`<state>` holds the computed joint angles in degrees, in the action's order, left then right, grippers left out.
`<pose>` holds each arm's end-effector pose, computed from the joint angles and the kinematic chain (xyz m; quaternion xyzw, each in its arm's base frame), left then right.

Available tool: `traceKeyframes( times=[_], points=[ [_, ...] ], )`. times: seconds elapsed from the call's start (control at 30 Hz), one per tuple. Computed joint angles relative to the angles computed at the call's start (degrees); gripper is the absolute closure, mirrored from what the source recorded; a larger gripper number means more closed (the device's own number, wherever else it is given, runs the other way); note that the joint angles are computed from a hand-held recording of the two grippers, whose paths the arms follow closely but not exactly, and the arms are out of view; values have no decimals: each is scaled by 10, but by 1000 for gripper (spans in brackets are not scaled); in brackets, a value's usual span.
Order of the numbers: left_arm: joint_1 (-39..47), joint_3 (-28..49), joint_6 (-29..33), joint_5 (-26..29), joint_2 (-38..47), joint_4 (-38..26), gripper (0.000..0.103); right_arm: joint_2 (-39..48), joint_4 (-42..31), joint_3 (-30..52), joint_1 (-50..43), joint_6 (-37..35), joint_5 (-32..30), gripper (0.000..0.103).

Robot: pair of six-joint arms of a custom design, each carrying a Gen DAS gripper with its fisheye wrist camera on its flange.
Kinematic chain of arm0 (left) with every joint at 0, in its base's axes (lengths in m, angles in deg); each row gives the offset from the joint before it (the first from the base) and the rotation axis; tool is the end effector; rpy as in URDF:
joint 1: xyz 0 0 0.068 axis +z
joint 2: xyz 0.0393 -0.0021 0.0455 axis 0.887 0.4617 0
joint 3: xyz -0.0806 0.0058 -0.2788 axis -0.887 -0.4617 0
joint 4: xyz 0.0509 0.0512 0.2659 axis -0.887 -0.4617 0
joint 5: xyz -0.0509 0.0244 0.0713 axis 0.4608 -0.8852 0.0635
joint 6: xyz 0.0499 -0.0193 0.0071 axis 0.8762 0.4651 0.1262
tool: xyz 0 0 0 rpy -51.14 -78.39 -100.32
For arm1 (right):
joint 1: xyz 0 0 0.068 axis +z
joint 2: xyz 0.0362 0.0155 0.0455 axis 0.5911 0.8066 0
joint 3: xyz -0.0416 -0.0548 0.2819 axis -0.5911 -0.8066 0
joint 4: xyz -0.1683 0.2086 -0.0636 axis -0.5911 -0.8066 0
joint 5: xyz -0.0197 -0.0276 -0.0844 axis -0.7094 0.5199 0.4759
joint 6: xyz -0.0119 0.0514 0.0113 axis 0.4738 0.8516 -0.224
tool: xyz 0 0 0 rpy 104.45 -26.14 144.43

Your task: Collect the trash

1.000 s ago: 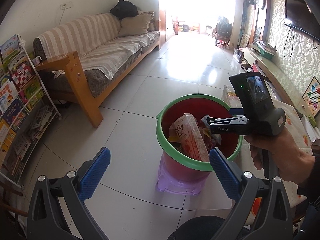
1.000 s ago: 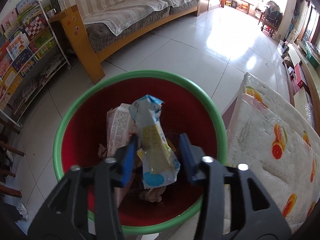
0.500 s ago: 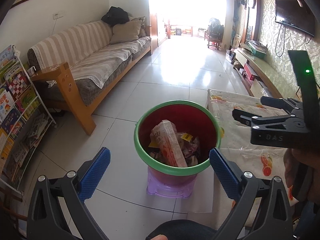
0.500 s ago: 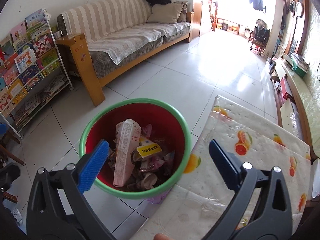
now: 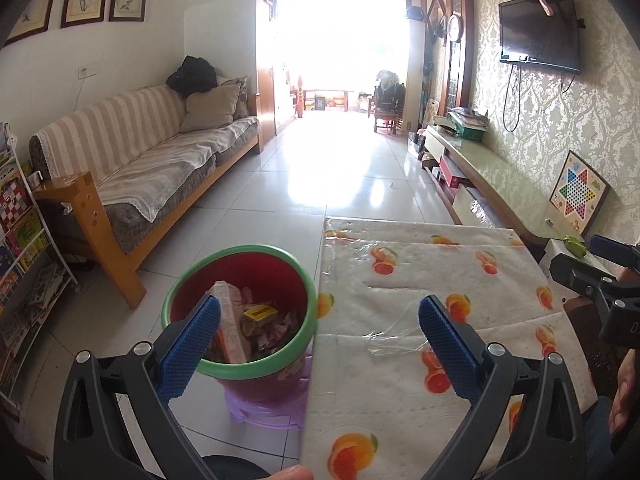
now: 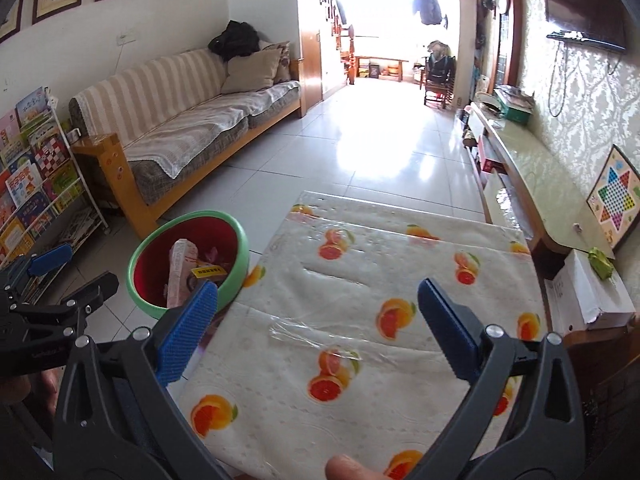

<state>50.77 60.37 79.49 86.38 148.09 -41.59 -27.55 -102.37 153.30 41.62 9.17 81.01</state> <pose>0.2565 -0.0556 0.3411 0.1227 0.8809 -0.0659 0.4524 0.2299 0.0180 0.3601 0.0326 0.9046 -0.0004 0.4250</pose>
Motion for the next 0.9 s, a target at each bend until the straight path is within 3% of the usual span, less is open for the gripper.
traceKeyframes(
  times=[0.1, 0.23, 0.5, 0.9],
  points=[
    [-87, -10, -27, -75, -25, 9, 8, -60, -24, -17, -48, -30, 0, 5],
    [-174, -5, -61, -131, -48, -6, 8, -126, -57, -28, -126, -72, -27, 5],
    [-291, 18, -100, -236, -87, -67, 8, -202, -132, -13, -334, -163, -182, 5],
    [-367, 39, -141, -309, -124, -119, 8, -214, -223, 46, -534, -266, -346, 5]
  ],
)
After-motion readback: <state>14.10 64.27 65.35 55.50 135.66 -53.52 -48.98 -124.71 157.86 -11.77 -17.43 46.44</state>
